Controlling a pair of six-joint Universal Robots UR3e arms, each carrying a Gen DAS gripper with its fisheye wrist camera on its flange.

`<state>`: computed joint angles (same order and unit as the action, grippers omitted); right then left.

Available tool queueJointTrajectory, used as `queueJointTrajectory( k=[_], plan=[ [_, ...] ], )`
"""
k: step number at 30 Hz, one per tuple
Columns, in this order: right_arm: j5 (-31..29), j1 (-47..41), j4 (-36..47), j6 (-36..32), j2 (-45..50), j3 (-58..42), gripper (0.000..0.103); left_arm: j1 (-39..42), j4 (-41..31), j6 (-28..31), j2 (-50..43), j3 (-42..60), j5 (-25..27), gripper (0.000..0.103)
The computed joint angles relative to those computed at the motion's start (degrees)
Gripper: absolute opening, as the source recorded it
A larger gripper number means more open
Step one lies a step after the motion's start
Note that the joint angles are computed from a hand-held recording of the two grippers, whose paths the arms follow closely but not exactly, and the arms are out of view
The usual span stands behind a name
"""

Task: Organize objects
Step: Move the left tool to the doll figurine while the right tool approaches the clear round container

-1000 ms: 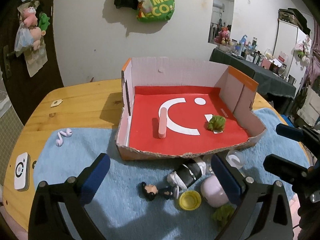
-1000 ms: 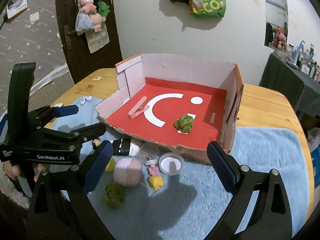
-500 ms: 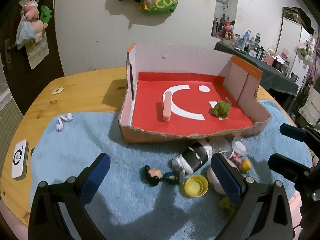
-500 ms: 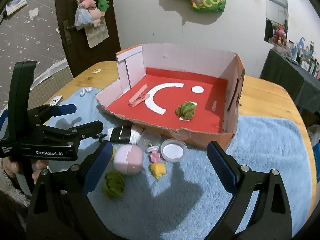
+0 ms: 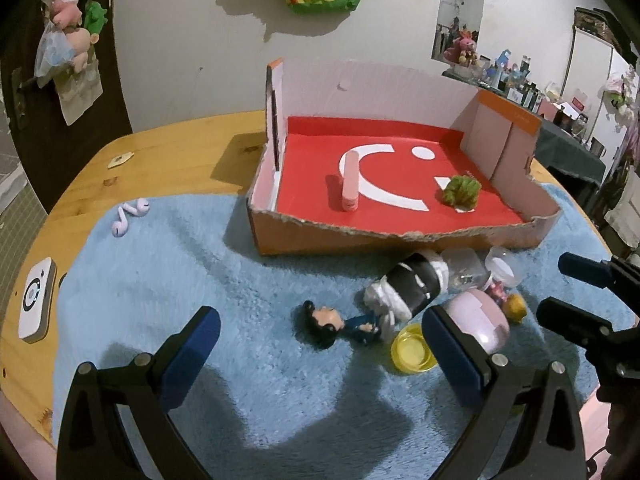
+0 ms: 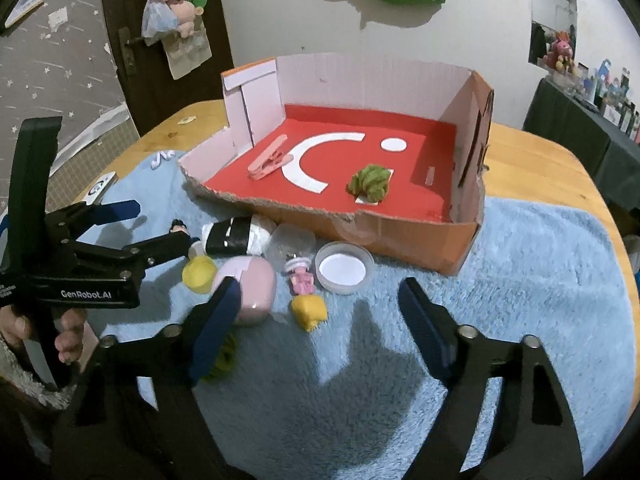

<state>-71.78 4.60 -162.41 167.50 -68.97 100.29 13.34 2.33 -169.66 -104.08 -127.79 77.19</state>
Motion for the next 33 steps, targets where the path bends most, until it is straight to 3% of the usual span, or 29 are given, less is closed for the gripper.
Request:
queueJointTrajectory(
  k=[11, 22, 24, 33],
  plan=[
    [-1.9, 0.6, 0.8, -0.4, 2.6, -0.9, 0.057, 0.8, 0.1, 0.2, -1.7, 0.0, -0.3, 0.103],
    [-1.2, 1.0, -0.1, -1.1, 1.5, 0.4, 0.054, 0.4, 0.7, 0.1, -3.7, 0.5, 0.8, 0.100],
    [-1.4, 0.6, -0.2, -0.4, 2.4, -0.4, 0.050, 0.5, 0.3, 0.0, -4.1, 1.0, 0.6, 0.100],
    [-0.9, -0.7, 0.9, 2.0, 6.5, -6.0, 0.048, 0.1, -1.9, -0.4, -5.1, 3.3, 0.2, 0.099]
  ],
)
